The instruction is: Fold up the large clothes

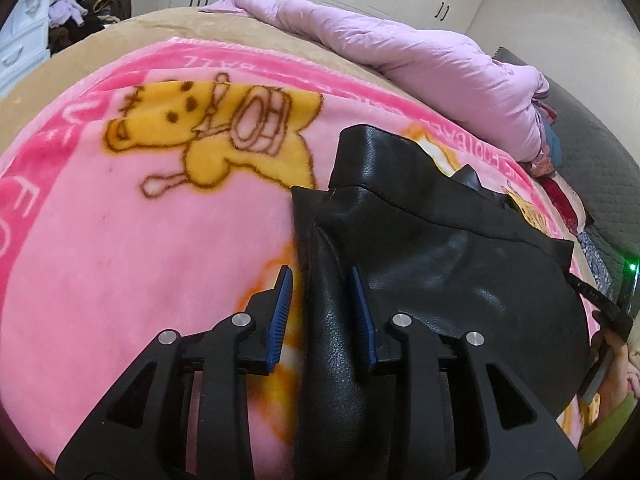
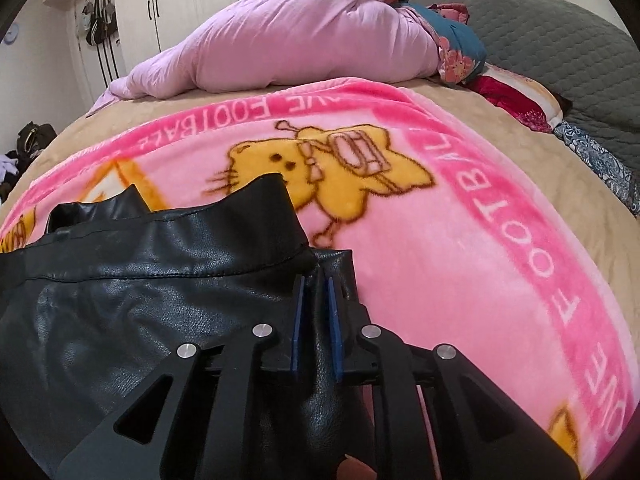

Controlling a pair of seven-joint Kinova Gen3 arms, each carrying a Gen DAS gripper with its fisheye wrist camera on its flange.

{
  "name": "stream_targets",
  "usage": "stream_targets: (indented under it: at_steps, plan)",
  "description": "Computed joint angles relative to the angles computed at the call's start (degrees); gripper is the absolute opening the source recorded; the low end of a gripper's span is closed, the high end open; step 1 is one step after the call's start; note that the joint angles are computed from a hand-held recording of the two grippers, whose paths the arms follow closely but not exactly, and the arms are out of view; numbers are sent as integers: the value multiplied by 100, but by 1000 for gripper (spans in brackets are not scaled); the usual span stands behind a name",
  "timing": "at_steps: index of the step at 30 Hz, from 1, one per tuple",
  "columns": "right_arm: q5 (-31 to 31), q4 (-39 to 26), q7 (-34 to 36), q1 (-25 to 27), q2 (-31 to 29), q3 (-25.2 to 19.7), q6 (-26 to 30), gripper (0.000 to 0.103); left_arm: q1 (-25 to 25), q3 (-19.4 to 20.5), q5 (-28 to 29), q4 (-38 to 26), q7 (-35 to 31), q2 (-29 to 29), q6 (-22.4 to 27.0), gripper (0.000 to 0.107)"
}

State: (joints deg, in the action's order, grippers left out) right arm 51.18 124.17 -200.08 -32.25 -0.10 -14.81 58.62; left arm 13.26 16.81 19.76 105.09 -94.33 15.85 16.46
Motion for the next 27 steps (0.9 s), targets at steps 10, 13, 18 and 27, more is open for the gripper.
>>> stream_targets:
  at_steps: [10, 13, 18, 27]
  plan:
    - [-238, 299, -346, 219, -711, -321, -348, 53, 450, -343, -495, -86, 481, -403, 147, 47]
    - [-276, 314, -315, 236, -840, -479, -344, 57, 665, -465, -779, -155, 700, -494, 248, 54]
    - [-285, 336, -414, 229, -1116, -803, -213, 63, 754, -448, -902, -177, 810, -628, 354, 62]
    - [-500, 512, -631, 542, -1660, -1176, -490, 70, 1000, -508, -1347, -138, 1216, -865, 422, 87]
